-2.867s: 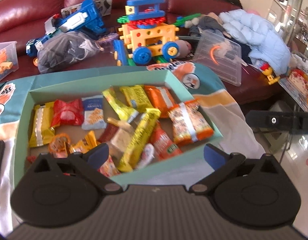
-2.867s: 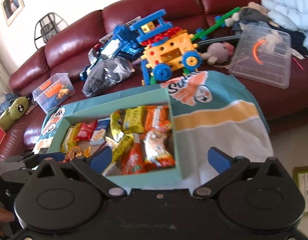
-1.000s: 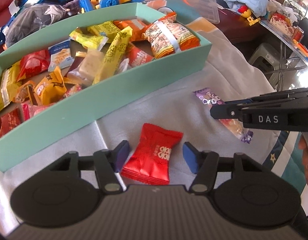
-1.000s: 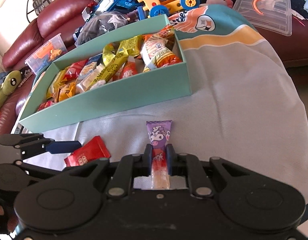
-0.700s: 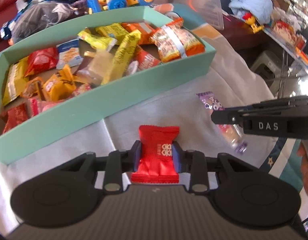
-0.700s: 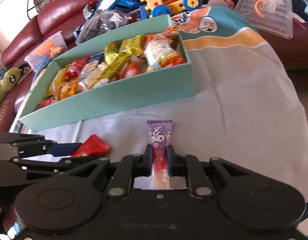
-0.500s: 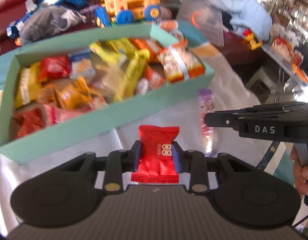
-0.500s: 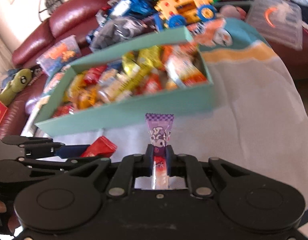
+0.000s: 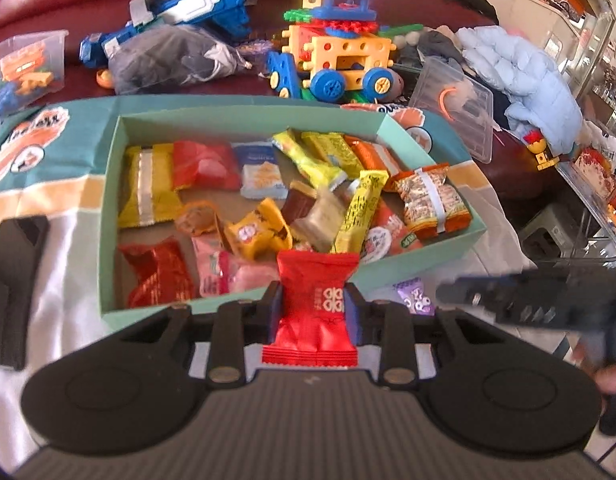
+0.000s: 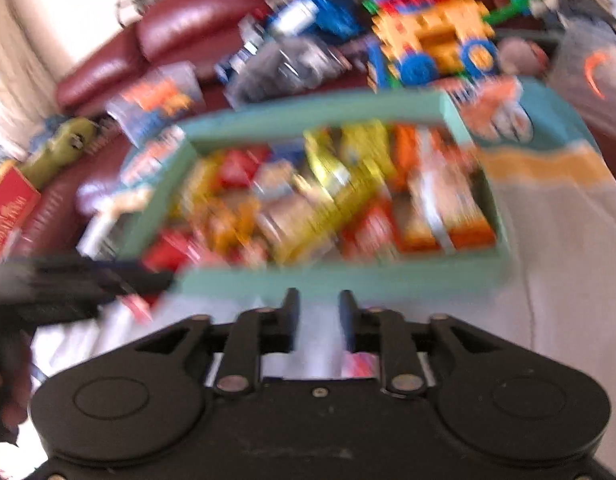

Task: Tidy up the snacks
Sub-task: 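Carry the red candy and purple stick candy into the teal box and release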

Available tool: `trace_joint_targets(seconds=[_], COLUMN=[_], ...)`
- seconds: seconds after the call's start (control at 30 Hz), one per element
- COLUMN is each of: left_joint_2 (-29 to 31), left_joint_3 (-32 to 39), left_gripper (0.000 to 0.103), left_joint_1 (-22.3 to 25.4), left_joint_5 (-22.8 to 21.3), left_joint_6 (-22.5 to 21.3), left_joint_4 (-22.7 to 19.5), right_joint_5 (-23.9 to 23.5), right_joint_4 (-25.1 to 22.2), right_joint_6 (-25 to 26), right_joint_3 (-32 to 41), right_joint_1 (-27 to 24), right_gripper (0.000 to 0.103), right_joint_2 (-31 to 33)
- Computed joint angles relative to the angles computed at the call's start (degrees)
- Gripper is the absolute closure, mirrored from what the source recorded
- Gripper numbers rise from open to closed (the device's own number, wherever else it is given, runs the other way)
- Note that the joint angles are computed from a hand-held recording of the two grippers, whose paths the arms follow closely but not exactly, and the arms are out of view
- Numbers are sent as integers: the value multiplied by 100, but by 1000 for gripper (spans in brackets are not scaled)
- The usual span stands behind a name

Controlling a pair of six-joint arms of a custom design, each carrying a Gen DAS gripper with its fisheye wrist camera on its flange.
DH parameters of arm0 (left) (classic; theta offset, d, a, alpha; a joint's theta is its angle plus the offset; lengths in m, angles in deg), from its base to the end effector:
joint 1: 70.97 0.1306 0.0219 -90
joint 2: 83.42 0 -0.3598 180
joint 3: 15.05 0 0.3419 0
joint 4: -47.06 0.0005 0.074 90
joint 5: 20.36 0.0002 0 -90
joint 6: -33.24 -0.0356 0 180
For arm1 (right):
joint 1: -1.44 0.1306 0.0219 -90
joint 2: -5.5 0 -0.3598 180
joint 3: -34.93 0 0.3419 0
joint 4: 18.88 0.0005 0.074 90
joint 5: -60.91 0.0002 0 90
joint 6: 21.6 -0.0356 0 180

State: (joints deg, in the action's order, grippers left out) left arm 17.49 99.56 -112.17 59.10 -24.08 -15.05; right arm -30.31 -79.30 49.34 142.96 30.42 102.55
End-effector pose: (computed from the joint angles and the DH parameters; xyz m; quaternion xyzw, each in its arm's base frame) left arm 0.3759 -0.3211 0.4832 0.0366 0.9308 -0.1438 0.3342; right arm 0.4135 0.2293 0.4694 -0.0848 0.9341 0.1502 0.3125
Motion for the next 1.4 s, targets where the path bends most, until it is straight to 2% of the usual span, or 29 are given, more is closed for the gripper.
trace_joint_targets(seconds=[0.13, 0.23, 0.3, 0.33, 0.37, 0.57, 0.73, 0.8, 1.07, 1.33, 1.37, 1.4], left_joint_2=[-51, -92, -149, -165, -187, -300, -249, -139, 685, 1671, 1773, 1853], left_joint_3=[-169, -236, -320, -346, -388, -498, -256, -52, 1060, 2350, 2478, 2578], left_gripper=[72, 72, 72, 72, 72, 72, 72, 72, 72, 71, 70, 64], left_joint_1=[-17, -12, 9, 16, 23, 20, 135, 235, 714, 958, 966, 964], left_joint_5=[60, 43, 48, 52, 51, 1, -148, -169, -129, -134, -159, -216], left_joint_6=[149, 188, 229, 251, 276, 331, 153, 26, -319, -525, -530, -522], left_joint_4=[122, 145, 168, 169, 178, 247, 183, 116, -291, -722, -772, -814], right_joint_5=[216, 517, 788, 1072, 1182, 701, 362, 116, -466, -510, -535, -574], right_joint_4=[35, 77, 243, 276, 299, 118, 103, 94, -353, -858, -947, -991], right_joint_6=[-280, -95, 22, 179, 243, -20, 98, 91, -32, -212, -237, -247], right_joint_3=[-478, -497, -595, -654, -695, -560, 149, 583, 2808, 4479, 4729, 4855], right_joint_1=[46, 196, 309, 414, 462, 382, 277, 173, -49, -65, -79, -94], right_gripper=[73, 73, 77, 90, 90, 91, 91, 91, 91, 91, 91, 89], right_joint_2=[-43, 109, 109, 95, 71, -167, -62, 177, 1753, 2992, 3158, 3248])
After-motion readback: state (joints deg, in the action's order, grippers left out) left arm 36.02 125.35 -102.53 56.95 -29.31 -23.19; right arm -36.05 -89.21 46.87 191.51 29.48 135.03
